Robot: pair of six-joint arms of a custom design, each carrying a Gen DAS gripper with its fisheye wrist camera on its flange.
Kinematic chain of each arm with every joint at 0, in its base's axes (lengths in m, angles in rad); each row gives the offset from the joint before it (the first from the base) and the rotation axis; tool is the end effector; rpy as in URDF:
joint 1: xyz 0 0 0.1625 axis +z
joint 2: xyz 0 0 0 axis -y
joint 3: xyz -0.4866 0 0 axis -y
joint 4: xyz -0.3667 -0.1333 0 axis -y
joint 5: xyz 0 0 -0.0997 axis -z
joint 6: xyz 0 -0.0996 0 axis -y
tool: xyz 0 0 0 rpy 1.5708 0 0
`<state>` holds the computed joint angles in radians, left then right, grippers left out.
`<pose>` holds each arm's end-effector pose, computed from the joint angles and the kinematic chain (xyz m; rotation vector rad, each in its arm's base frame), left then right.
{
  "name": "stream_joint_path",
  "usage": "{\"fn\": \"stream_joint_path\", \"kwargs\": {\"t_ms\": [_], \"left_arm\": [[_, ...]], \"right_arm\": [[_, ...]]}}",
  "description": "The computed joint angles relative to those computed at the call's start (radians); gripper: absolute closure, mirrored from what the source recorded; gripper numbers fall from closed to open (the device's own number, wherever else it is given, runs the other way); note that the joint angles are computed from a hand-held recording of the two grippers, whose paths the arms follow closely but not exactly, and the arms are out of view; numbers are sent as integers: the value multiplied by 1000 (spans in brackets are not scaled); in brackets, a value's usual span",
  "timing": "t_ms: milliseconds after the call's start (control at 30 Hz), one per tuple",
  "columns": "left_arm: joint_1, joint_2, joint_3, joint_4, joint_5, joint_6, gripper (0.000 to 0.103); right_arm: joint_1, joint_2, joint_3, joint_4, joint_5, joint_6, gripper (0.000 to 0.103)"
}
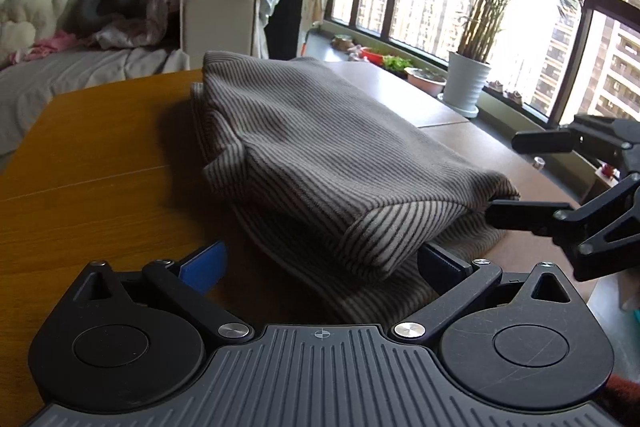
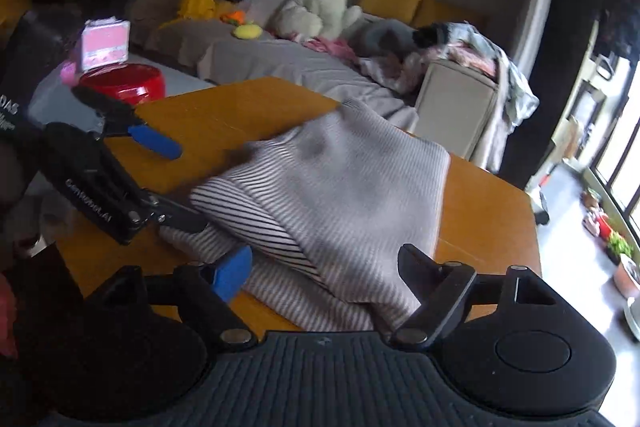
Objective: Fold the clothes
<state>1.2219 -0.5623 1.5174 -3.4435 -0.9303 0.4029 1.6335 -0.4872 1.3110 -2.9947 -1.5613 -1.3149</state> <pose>-0.0743 -0.7684 0.1532 0.4866 2.2444 -1.0988 0.1852 -0.8076 0.0954 1.7288 -2.0935 0.6882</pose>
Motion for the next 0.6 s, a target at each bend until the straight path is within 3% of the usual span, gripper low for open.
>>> {"fn": "stream_joint_path", "kwargs": {"t_ms": [100,233,300,367,467,500,600], "left_arm": [[-9,-23,55,-75,56,74,0],[-17,-57,92,-93,78,81,0],[-20,-69,97,-85,77,71,0],[-24,-73,100,-85,81,76,0],[-25,-69,98,-86,86,93,0],[-24,-69,97,-80,80,93,0],[-22,-64,91,-61,64,96,0]], "right_arm": [[9,14,20,11,-8,-85,22],[16,76,12,-99,-29,-167,22],[20,85,-41,-33,-41,-63,27],[24,88,-121,100,-47,116,39],[14,95,-249,306,-8,364,46],[8,96,-272,349,6,412,46],[-1,99,-297,393,19,447,46]]}}
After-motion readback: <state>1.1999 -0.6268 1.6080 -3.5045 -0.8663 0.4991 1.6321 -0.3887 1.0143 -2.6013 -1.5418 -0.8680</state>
